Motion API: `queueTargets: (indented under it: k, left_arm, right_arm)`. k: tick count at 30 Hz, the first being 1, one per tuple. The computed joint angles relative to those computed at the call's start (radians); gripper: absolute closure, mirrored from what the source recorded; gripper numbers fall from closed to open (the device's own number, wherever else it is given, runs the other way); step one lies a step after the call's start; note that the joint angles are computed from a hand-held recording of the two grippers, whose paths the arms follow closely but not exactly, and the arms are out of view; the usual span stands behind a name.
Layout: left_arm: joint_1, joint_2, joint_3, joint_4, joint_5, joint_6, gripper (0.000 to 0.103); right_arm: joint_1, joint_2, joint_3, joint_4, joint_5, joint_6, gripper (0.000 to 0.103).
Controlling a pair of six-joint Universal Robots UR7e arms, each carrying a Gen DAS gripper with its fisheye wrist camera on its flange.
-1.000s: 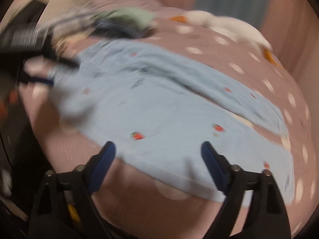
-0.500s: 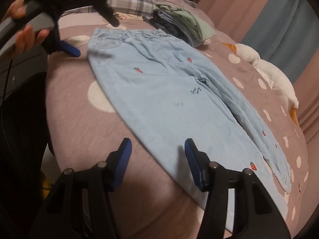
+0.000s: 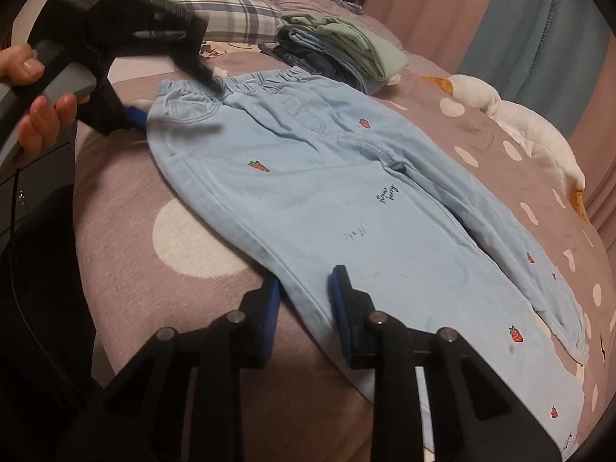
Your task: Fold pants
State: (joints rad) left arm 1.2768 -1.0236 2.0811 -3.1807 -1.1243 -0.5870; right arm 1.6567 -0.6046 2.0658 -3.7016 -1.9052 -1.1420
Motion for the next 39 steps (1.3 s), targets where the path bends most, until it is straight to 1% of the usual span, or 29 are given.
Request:
queueTargets:
  k: [2, 3, 4, 5, 7, 9, 11, 15, 18, 21, 24, 25, 27, 28, 30, 31, 32, 33, 34, 35, 37, 38, 39]
  left_arm:
    - [-0.005, -0.004, 0.002, 0.025, 0.032, 0.012, 0.076]
    - [-0.006, -0.007, 0.005, 0.039, 0.049, 0.015, 0.080]
    - [-0.003, -0.007, 0.006, 0.035, 0.043, 0.019, 0.081]
    - [0.003, -0.006, 0.011, 0.011, 0.024, 0.026, 0.085]
    - [0.008, -0.004, 0.010, 0.004, 0.006, 0.037, 0.091]
    - [-0.002, -0.003, 0.011, 0.004, 0.023, 0.043, 0.091]
    - [-0.020, -0.011, 0.022, 0.008, 0.056, 0.051, 0.094]
    - [-0.056, -0.030, 0.048, 0.006, 0.125, 0.075, 0.095]
    - [-0.059, -0.036, 0.058, 0.007, 0.142, 0.075, 0.095]
    - [-0.054, -0.027, 0.052, 0.031, 0.155, 0.074, 0.095]
    - [-0.066, -0.029, 0.054, 0.040, 0.173, 0.098, 0.095]
    - [-0.075, -0.037, 0.058, 0.051, 0.186, 0.113, 0.095]
    - [-0.088, -0.050, 0.067, 0.060, 0.205, 0.124, 0.094]
    - [-0.092, -0.057, 0.071, 0.066, 0.214, 0.121, 0.091]
    - [-0.112, -0.066, 0.073, 0.115, 0.282, 0.085, 0.089]
    - [-0.125, -0.070, 0.070, 0.153, 0.325, 0.056, 0.086]
    - [-0.131, -0.071, 0.070, 0.165, 0.346, 0.040, 0.079]
    - [-0.139, -0.070, 0.072, 0.161, 0.365, 0.031, 0.075]
    - [-0.148, -0.064, 0.077, 0.130, 0.386, 0.038, 0.067]
    - [-0.153, -0.057, 0.080, 0.099, 0.397, 0.056, 0.055]
    - [-0.161, -0.039, 0.083, 0.030, 0.401, 0.107, 0.044]
    - [-0.165, -0.028, 0.081, 0.005, 0.398, 0.130, 0.043]
    - [-0.169, -0.018, 0.075, -0.003, 0.394, 0.146, 0.043]
  right_arm:
    - [-0.001, -0.010, 0.002, 0.017, 0.000, 0.007, 0.079]
    - [0.000, -0.013, 0.002, 0.024, -0.001, 0.010, 0.080]
    - [-0.001, -0.016, 0.003, 0.030, -0.002, 0.011, 0.081]
    - [0.000, -0.018, 0.003, 0.034, -0.002, 0.011, 0.082]
    - [0.002, -0.021, 0.003, 0.040, -0.007, 0.013, 0.082]
    - [0.006, -0.018, 0.003, 0.036, -0.016, 0.012, 0.083]
    - [0.009, -0.019, 0.006, 0.033, -0.021, 0.009, 0.085]
    - [0.016, -0.038, 0.023, 0.044, -0.022, 0.006, 0.088]
    - [0.017, -0.054, 0.044, 0.050, -0.013, -0.001, 0.089]
    - [0.011, -0.042, 0.046, 0.046, -0.022, -0.019, 0.089]
    - [0.009, -0.040, 0.037, 0.070, -0.029, 0.001, 0.088]
    - [0.012, -0.049, 0.032, 0.100, -0.036, 0.013, 0.086]
    - [0.017, -0.074, 0.035, 0.146, -0.031, 0.041, 0.084]
    - [0.019, -0.094, 0.039, 0.182, -0.025, 0.060, 0.081]
    - [0.015, -0.131, 0.055, 0.230, 0.013, 0.091, 0.079]
    - [0.010, -0.156, 0.062, 0.268, 0.042, 0.119, 0.072]
    - [0.008, -0.166, 0.068, 0.279, 0.057, 0.139, 0.067]
    - [0.006, -0.175, 0.071, 0.282, 0.072, 0.161, 0.055]
    - [0.004, -0.180, 0.073, 0.274, 0.083, 0.187, 0.049]
    - [0.003, -0.185, 0.071, 0.278, 0.099, 0.213, 0.049]
    - [0.001, -0.194, 0.060, 0.295, 0.120, 0.277, 0.047]
    - [0.001, -0.194, 0.054, 0.298, 0.121, 0.298, 0.046]
    - [0.000, -0.188, 0.039, 0.294, 0.110, 0.336, 0.042]
